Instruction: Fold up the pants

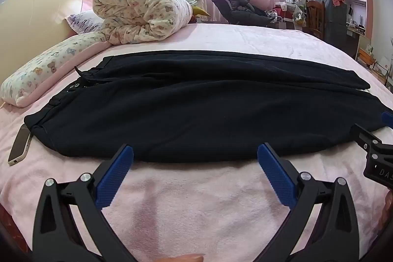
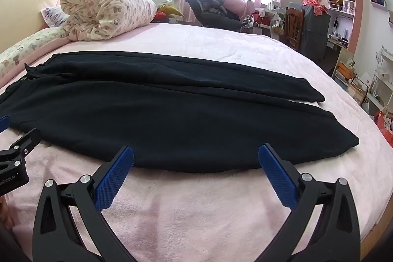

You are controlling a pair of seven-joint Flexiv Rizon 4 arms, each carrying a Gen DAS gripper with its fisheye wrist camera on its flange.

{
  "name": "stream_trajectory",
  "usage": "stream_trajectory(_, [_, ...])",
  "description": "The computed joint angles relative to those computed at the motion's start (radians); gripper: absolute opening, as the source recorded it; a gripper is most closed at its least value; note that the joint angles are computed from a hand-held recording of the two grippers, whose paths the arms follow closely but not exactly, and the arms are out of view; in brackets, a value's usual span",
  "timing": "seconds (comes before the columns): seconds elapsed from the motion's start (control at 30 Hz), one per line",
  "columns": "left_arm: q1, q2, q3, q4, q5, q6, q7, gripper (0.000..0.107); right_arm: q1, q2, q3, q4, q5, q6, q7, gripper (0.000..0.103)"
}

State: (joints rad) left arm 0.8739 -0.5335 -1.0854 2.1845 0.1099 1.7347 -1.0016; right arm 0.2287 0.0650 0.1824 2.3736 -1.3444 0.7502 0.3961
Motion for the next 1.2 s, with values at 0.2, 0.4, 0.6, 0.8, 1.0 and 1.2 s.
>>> stream_trajectory(0.2, [0.014,-0.007,-0.019,0.003,0.002,-0.009,0.005,0.101,0.001,0.002,0.001,-0.001,0.006,-0.003,-0.008,0.102])
stream_trajectory(0.4, [0.018,-0.034,-0.02,-0.001,0.011,-0.005,0.023,0.101,0.001,0.001,0.001,-0.001,0.004,-0.002,-0.004,0.102])
stream_trajectory(0.6, [0.016,-0.023,-0.019,-0.001,0.008,-0.007,0.02,0.101,0.001,-0.001,0.001,-0.002,0.005,-0.002,-0.003,0.102])
stream_trajectory(0.8, [-0.001,-0.009,0.003,-0.001,0.006,0.003,0.015,0.101,0.002,0.002,0.002,0.0,0.007,-0.003,-0.004,0.102])
stream_trajectory(1.0, [-0.015,-0.001,0.018,-0.003,0.0,0.004,0.007,0.101,0.001,0.003,0.002,0.001,0.008,-0.002,-0.005,0.102])
stream_trajectory(1.2, [-0.016,0.0,0.019,-0.004,-0.001,0.003,0.006,0.101,0.001,0.004,0.002,0.002,0.007,-0.001,-0.004,0.102])
